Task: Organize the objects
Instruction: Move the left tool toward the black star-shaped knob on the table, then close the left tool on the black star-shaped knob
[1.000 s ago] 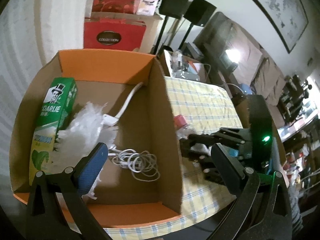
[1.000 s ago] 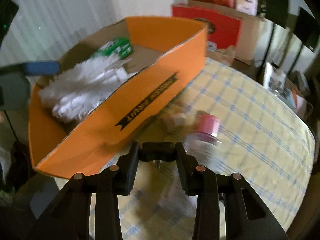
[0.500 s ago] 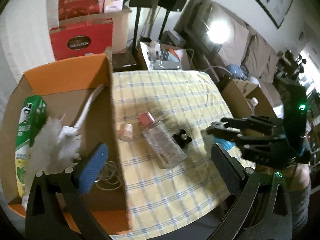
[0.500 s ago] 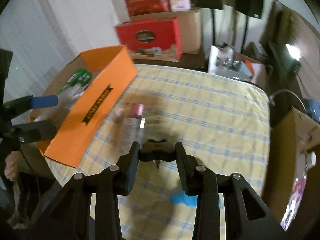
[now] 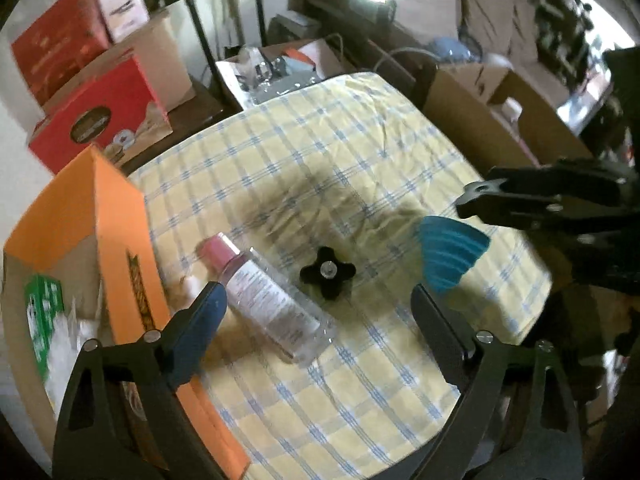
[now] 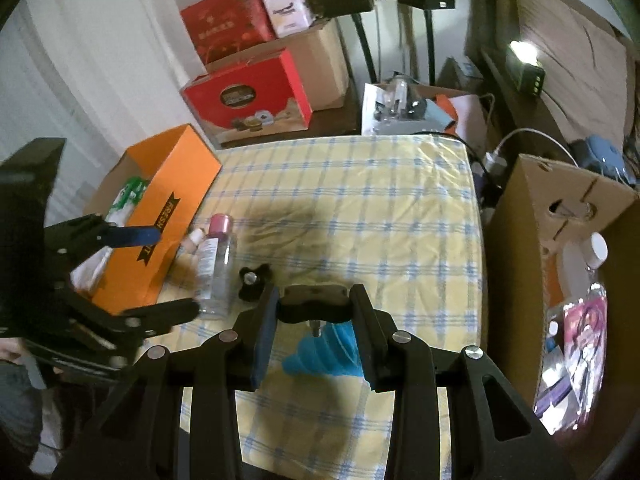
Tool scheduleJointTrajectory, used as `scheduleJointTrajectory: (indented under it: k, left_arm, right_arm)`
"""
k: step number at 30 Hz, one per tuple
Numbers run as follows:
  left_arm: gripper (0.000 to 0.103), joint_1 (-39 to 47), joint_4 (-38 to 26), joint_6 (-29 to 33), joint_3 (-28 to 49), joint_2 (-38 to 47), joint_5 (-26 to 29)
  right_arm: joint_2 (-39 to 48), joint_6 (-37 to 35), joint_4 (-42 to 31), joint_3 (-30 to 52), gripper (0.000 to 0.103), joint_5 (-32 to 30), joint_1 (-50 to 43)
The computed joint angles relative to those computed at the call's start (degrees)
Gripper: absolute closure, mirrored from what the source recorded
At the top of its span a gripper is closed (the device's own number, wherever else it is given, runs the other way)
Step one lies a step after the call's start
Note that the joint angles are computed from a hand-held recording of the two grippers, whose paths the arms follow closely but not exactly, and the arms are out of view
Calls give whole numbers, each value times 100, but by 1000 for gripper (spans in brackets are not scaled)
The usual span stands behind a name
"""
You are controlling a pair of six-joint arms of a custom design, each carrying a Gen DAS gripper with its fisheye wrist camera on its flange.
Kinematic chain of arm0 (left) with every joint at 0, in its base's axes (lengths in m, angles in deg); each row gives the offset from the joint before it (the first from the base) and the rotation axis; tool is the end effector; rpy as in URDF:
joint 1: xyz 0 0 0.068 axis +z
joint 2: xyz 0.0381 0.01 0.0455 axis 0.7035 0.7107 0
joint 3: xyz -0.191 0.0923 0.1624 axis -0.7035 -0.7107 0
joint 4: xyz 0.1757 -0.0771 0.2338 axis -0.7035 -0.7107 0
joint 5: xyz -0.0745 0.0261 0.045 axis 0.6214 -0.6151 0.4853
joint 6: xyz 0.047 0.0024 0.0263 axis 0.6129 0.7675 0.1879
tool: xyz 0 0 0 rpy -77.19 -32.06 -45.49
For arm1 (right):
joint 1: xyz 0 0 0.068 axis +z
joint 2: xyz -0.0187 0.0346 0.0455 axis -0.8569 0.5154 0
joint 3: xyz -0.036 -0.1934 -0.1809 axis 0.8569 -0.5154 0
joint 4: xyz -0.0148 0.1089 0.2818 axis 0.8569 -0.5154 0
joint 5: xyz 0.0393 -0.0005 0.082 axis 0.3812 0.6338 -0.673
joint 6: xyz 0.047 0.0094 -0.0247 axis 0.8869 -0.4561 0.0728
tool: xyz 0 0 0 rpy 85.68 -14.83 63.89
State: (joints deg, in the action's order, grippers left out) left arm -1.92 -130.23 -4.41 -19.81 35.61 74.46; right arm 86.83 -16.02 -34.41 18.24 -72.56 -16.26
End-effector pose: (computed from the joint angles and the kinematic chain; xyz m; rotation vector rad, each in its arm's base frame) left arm 0.2000 -0.2087 0.2471 0.9051 2.5940 -0.1920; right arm 0.1408 0.1199 0.2211 0.0503 2.5388 0.3359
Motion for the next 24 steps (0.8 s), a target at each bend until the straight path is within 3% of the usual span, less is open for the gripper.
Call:
scheduleJointTrajectory:
  k: [4,10,17,24]
  left_arm:
    - [13,-16,49,111,164,504,-178]
    - [24,136,78,296,291,1106,91]
    - [27,-151,199,805,369,1356,-244]
    - [45,-455,74,1187,716,1888,-726]
  right_arm:
    - [-410,92,-130,-181,67,-19,-32]
    - [-875,133,-339,-337,67,-15,-35]
    - [-1165,61,-385,-487,67,-112,-122]
    - [-1229,20,-366,-550,67,-208,-222]
